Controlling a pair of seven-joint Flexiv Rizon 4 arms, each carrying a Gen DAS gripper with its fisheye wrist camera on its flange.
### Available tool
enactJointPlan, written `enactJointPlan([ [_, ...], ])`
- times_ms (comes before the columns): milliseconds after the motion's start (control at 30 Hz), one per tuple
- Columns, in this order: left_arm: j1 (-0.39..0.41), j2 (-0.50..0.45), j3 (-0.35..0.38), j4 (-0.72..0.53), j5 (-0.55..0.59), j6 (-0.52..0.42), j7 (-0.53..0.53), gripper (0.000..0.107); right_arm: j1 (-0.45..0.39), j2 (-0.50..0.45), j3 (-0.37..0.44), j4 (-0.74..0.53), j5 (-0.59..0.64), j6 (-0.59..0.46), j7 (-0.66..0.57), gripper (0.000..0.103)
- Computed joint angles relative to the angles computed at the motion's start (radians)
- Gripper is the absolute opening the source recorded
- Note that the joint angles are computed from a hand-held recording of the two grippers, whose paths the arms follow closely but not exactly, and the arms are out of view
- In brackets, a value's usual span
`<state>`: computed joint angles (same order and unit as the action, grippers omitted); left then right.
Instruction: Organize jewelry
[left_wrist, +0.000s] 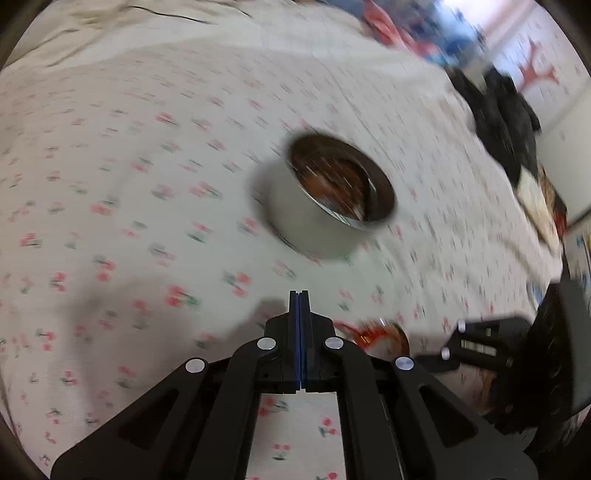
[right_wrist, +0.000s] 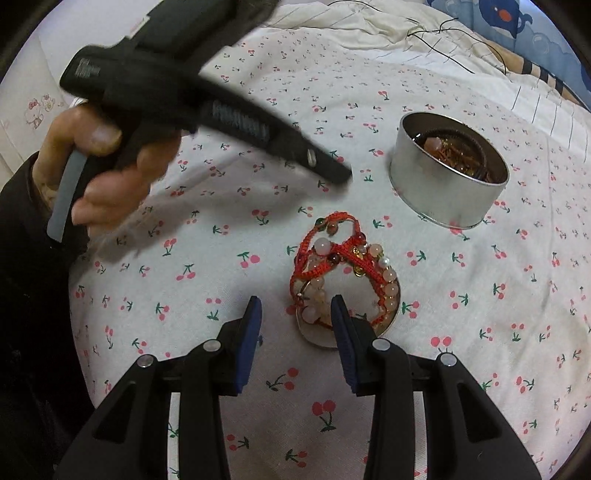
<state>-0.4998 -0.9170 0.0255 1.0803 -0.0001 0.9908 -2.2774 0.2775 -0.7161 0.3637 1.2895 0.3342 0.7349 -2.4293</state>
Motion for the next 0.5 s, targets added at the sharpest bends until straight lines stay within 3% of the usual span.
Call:
enactJointPlan([
  [67, 0.006, 0.019, 0.007, 0.032, 0.002, 0.03, -0.034, 0.0, -0.001, -0.001, 0.001, -0.004, 0.002, -0.006, 0.002, 0.039],
  [133, 0.055, 0.017, -0.077, 0.059, -0.046, 0.081, 0.057, 0.0, -0.002, -0.006, 0.001, -0.014, 0.004, -0.012, 0.001, 0.039],
  [200, 0.062, -0.001, -0.107, 0.039, -0.076, 0.065, 0.124, 0.0, -0.002, -0.007, 0.0, -0.016, 0.004, -0.013, -0.002, 0.039],
  [267, 0.05, -0.042, -0.115, -0.03, -0.096, -0.015, 0.185, 0.001, -0.002, -0.01, -0.001, -0.021, 0.004, -0.016, 0.0, 0.041],
  [333, 0.024, -0.072, -0.081, -0.092, -0.093, -0.103, 0.187, 0.005, 0.0, -0.003, -0.003, -0.01, 0.003, -0.011, 0.001, 0.046],
  [500, -0.019, -0.119, -0.022, -0.209, -0.041, -0.215, 0.164, 0.005, 0.001, -0.002, -0.004, -0.006, 0.002, -0.011, 0.003, 0.047],
])
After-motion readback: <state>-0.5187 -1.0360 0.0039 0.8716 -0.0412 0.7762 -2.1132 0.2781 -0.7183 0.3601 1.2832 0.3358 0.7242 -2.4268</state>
